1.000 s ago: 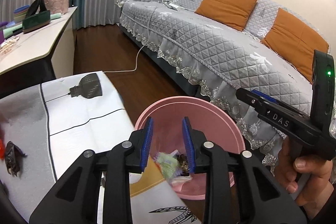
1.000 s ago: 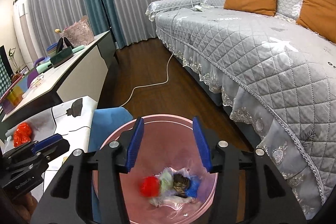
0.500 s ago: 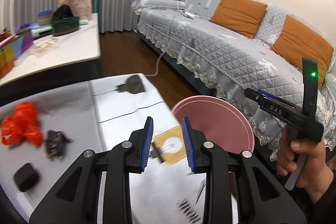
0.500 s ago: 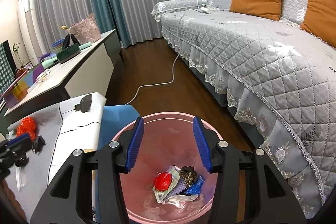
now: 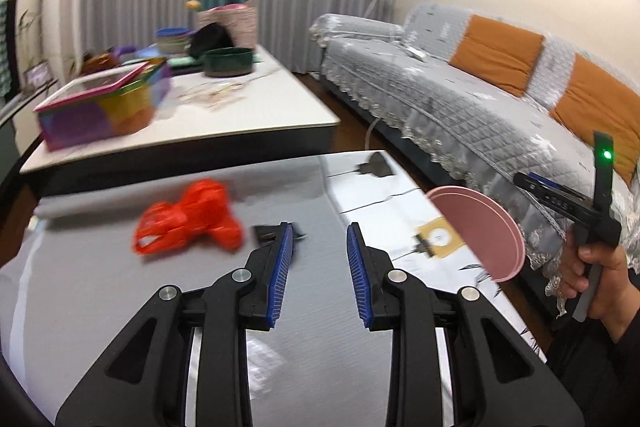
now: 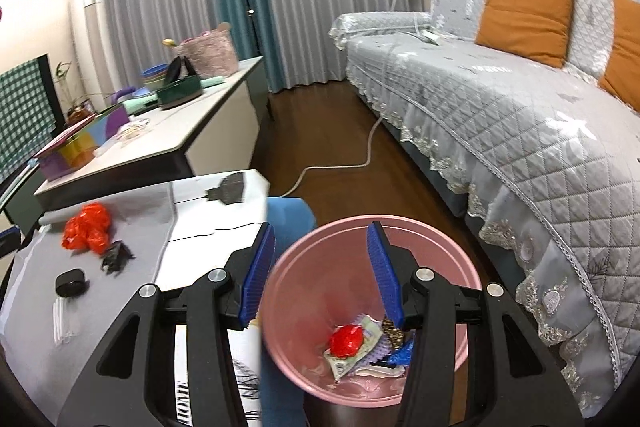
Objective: Collect trash
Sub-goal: 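Move the left gripper to the black strap while the right moves to the crumpled black plastic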
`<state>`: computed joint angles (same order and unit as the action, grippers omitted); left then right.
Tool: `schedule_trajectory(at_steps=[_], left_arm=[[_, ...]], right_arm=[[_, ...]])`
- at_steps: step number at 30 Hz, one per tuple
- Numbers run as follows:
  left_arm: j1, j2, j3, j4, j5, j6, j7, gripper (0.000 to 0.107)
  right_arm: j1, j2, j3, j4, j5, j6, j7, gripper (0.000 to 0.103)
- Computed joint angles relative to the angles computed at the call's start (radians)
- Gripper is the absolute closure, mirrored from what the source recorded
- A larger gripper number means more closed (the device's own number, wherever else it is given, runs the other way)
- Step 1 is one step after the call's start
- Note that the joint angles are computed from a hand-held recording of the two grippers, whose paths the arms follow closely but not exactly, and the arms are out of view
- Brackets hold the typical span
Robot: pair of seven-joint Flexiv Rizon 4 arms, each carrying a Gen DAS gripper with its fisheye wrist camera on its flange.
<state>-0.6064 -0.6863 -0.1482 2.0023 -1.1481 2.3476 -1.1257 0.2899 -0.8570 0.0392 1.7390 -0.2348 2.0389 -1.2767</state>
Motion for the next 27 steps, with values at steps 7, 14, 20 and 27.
schedule_trajectory(at_steps=[7,14,20,27], left_arm=[[0.061,0.037,0.018,0.185,0.125,0.049,-0.232,0.078],[0.121,0.008,0.051,0.256,0.256,-0.014,-0.434,0.078],[0.183,-0.002,0.076,0.271,0.410,-0.065,-0.568,0.077],[0.194,-0.032,0.110,0.228,0.499,-0.125,-0.608,0.068]], right_arm=[[0.036,0.017,0.007,0.032,-0.008,0.032,-0.035,0.056],[0.032,0.012,0.060,0.038,-0.078,0.017,-0.057,0.070],[0.013,-0.015,0.135,0.000,-0.142,-0.017,-0.001,0.070],[0.016,-0.074,0.202,-0.072,-0.216,-0.083,0.071,0.070]])
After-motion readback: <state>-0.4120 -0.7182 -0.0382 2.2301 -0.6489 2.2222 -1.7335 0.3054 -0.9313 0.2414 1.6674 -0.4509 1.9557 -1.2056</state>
